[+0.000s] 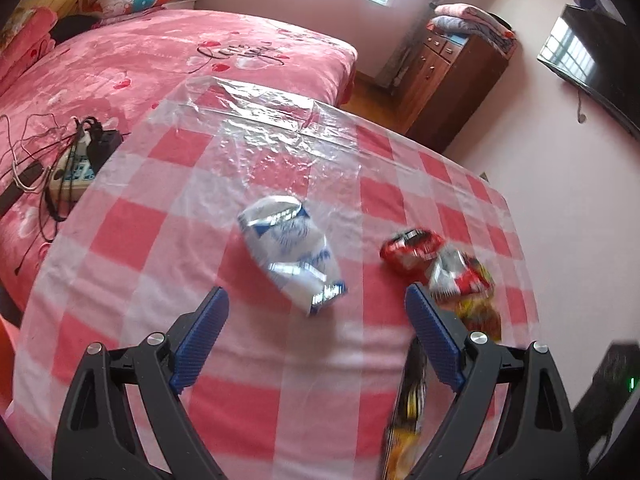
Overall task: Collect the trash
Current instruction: 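Grasp the white MAGICDAY yogurt bottle with the left tool, then hold the yogurt bottle with the left tool while the right tool grasps the yellow-green snack bag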
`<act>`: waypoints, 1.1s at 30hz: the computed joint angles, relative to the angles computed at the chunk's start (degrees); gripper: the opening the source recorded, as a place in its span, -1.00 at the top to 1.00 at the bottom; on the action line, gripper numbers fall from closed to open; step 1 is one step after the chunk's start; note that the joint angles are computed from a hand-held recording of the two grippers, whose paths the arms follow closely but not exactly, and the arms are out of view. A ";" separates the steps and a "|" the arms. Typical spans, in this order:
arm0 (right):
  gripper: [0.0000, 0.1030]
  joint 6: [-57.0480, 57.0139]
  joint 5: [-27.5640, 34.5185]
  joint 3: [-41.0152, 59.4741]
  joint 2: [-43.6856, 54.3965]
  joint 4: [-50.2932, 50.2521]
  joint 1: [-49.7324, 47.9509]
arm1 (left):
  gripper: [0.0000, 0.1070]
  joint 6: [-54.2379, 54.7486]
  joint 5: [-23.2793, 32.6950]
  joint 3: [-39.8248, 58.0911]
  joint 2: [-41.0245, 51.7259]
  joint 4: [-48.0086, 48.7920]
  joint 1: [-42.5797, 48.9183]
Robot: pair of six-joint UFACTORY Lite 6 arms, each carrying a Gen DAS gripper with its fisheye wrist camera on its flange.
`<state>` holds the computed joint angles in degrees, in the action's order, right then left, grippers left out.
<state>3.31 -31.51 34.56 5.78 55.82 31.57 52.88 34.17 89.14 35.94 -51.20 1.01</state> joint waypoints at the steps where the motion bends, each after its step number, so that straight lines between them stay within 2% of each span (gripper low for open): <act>1: -0.90 0.84 0.15 -0.15 -0.09 -1.03 -0.18 | -0.69 -2.69 -0.51 2.82 2.36 1.58 -1.02; 9: -0.90 6.18 1.15 -1.57 -1.08 -7.64 -1.88 | -0.68 -16.81 -3.89 16.09 13.19 12.15 -4.80; 15: -0.90 9.80 1.53 -2.54 -1.75 -11.76 -2.80 | -0.37 -24.35 -5.21 21.06 17.07 18.81 -6.19; 17: -0.90 10.85 1.57 -2.89 -1.99 -12.95 -3.13 | -0.21 -25.55 -4.90 22.36 18.19 20.06 -6.62; 23: -0.90 14.11 1.70 -3.74 -2.51 -16.71 -4.30 | -0.17 -25.64 -7.10 21.22 17.89 22.23 -7.91; 29: -0.90 18.84 0.89 -5.61 -3.85 -20.58 -5.34 | -0.16 -20.59 -7.39 19.80 16.62 18.30 -8.47; 33: -0.90 21.38 0.28 -6.64 -4.55 -22.46 -5.87 | -0.16 -20.38 -5.94 24.14 17.84 18.25 -9.75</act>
<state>24.70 -31.23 27.92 1.23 33.36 25.70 32.50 28.23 113.28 53.78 -32.95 -8.75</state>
